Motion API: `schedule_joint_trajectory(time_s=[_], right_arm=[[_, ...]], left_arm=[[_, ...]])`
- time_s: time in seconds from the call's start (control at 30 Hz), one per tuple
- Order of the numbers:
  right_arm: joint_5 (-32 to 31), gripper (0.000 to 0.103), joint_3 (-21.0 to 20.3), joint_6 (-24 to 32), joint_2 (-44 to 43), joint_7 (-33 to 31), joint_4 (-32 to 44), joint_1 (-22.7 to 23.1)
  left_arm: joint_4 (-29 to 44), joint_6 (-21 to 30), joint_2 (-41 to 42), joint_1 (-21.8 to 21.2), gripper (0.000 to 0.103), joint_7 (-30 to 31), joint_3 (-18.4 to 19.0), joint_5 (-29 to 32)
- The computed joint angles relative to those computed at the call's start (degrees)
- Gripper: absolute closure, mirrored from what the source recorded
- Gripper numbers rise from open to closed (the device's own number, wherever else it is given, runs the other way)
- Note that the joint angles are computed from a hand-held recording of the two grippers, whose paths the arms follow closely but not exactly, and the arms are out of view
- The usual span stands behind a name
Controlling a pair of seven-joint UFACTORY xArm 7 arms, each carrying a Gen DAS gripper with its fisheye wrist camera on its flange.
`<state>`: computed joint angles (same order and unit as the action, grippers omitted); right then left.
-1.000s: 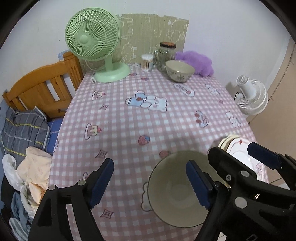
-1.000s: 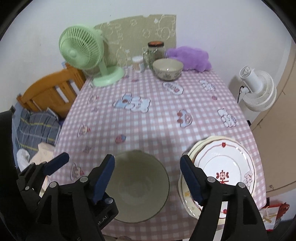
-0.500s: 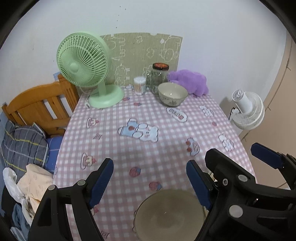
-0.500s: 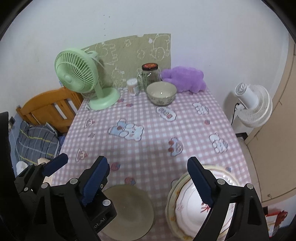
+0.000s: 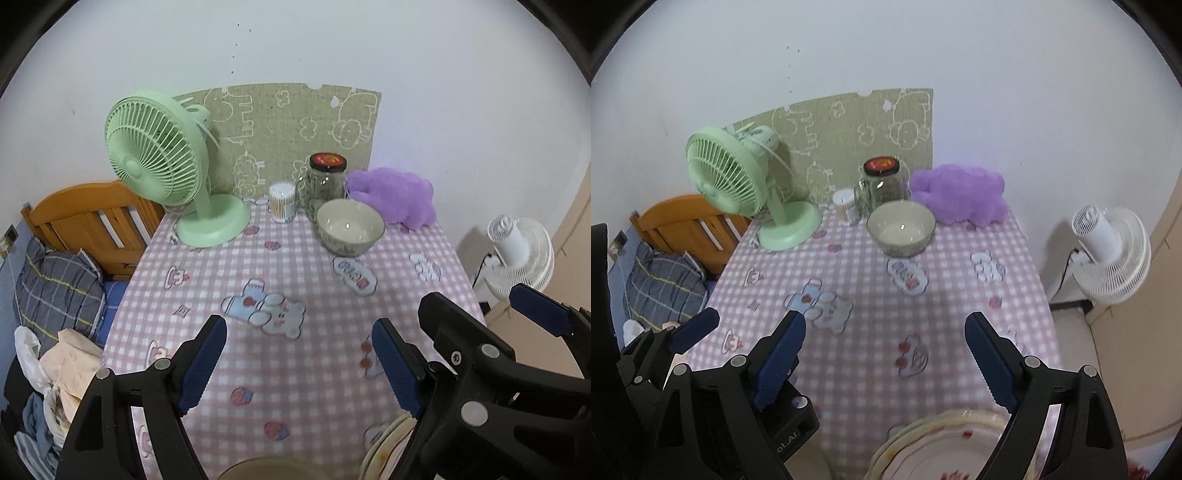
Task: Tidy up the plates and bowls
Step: 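Move the left gripper to the cream bowl beside the glass jar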
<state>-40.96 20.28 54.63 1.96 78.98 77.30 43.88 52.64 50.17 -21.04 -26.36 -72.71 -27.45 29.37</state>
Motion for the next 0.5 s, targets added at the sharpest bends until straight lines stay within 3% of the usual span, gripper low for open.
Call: schedule_joint_trajectory(time_s=[0.17, 0.27, 0.5], right_arm=[[2.37, 0.013, -2.04, -6.43, -1.08, -7.37, -2.12, -3.57], [2.26, 0.013, -2.77, -9.11, -0.6, -10.0, -2.55, -5.34], [4.33, 0.013, -4.91, -13.81, 2.3, -15.79, -1.45, -8.01]], left_arm=[[6.23, 2.36, 7.19, 1.14, 0.021, -4.12, -1.17, 5.99], [11.15, 6.58, 12.49, 0.17, 0.021, -6.34, -1.07, 10.49], [17.09, 7.17, 19.92, -3.33, 0.021, -7.42, 3.9, 13.69]])
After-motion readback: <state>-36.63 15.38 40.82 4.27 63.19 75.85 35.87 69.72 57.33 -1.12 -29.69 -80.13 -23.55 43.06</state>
